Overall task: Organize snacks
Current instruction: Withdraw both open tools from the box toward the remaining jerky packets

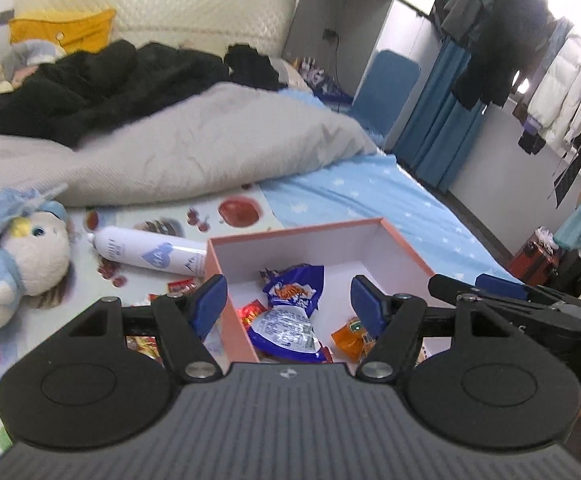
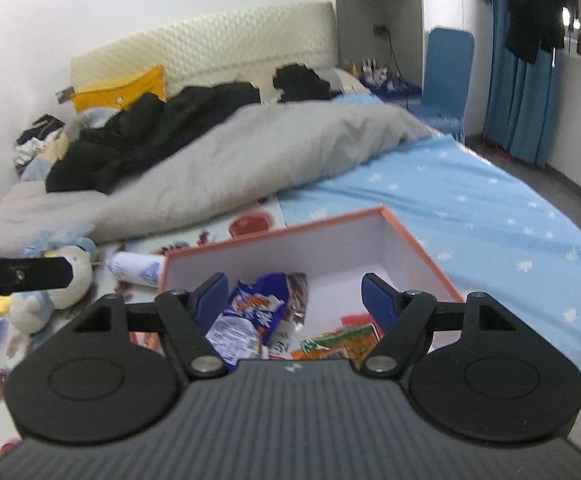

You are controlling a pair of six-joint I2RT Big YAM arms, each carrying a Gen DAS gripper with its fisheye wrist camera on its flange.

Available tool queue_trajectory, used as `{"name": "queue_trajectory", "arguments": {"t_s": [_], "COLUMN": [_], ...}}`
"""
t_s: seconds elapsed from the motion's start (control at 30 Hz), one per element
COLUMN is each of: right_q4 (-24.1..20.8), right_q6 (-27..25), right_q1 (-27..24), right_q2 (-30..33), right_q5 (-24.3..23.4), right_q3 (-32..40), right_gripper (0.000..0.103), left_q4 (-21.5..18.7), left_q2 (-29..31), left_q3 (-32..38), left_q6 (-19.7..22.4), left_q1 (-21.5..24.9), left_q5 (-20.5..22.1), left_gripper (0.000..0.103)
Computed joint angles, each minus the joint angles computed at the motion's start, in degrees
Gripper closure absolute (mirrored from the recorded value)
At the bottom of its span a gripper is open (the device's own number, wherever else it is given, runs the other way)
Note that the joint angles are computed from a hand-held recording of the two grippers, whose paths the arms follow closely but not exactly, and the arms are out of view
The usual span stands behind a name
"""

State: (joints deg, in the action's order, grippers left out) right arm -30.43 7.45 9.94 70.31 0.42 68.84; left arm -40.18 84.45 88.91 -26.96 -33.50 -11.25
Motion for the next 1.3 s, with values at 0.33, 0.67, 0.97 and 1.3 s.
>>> {"name": "queue_trajectory", "arguments": {"t_s": [0.33, 0.67, 0.97, 1.3], "right_q4": [1.69, 4.04, 4.88, 5.24], "right_q6": [0.93, 2.24, 2.69, 4.18], "right_q1": [3.75, 8.45, 14.38, 19.09], "right_q2": [-6.04, -10.44, -12.49, -12.93], "right_q5": [-0.88, -0.93, -0.18, -0.69], "right_q3": [-2.46, -6.72, -11.53, -15.18], "right_gripper": [0.000, 0.000, 0.000, 0.007], "left_q4": [1.21, 1.40, 1.58, 0.21], "left_q2": [-11.30, -20.70, -26.53, -30.15], "left_q3": [-9.28, -18.80, -26.14, -32.34], "left_q6": [-0.93, -2.12, -5.42, -9.68], "left_q1": [-0.47, -1.62, -2.43, -2.71], "left_q5": [-7.08, -11.97, -14.40, -14.51], "left_gripper": [0.014, 0.005, 0.005, 0.005]}}
